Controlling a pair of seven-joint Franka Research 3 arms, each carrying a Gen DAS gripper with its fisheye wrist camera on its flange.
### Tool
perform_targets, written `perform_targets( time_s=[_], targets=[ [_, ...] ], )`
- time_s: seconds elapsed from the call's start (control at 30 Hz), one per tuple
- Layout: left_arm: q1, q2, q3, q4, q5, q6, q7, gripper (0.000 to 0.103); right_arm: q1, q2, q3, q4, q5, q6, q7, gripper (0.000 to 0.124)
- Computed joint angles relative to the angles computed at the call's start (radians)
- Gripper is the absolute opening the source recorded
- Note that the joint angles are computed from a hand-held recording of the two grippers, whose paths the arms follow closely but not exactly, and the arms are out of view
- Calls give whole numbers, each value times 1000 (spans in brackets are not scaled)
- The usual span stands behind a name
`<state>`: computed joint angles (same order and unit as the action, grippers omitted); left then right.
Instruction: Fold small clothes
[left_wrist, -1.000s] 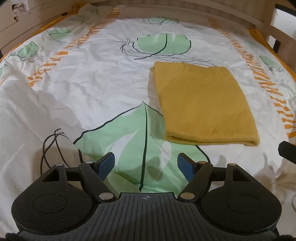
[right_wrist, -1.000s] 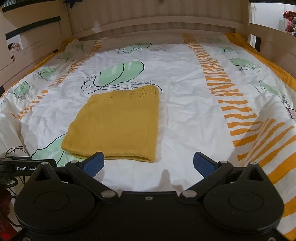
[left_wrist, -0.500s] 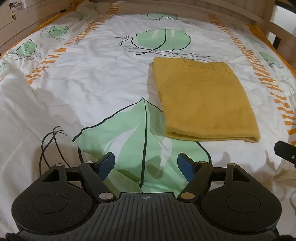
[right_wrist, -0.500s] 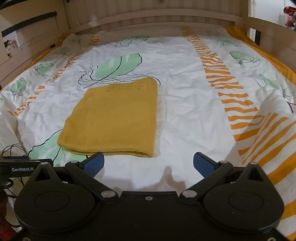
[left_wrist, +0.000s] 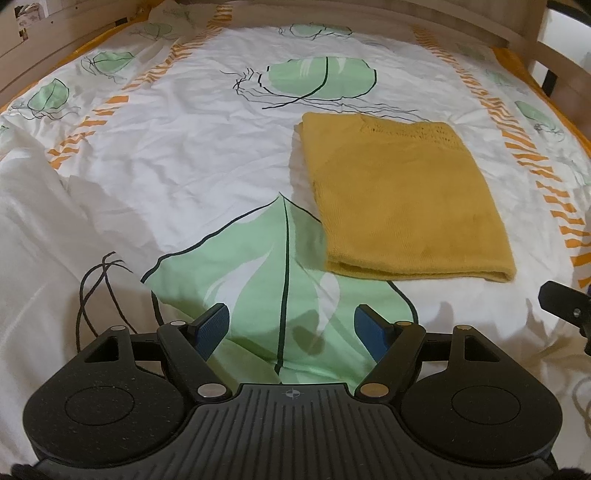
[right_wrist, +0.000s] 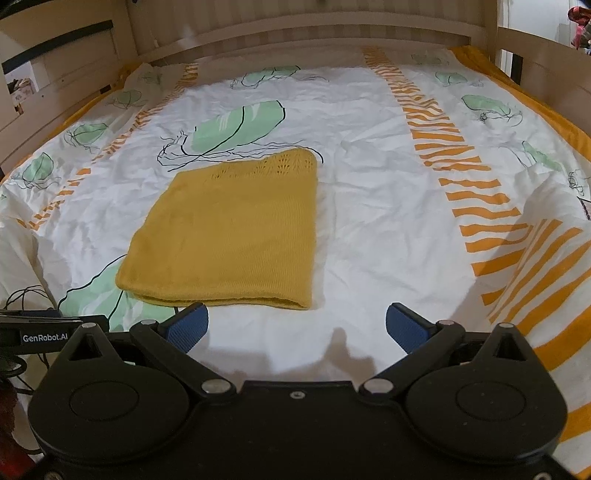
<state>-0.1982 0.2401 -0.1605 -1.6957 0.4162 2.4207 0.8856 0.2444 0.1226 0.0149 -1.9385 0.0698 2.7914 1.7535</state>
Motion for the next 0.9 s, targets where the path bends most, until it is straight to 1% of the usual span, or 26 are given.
perform_targets(
  time_s=[0.9],
  targets=[
    [1,-5,-2,-3,-12,14,12,73,1,7,6,8,42,-13,-22,102]
  ],
)
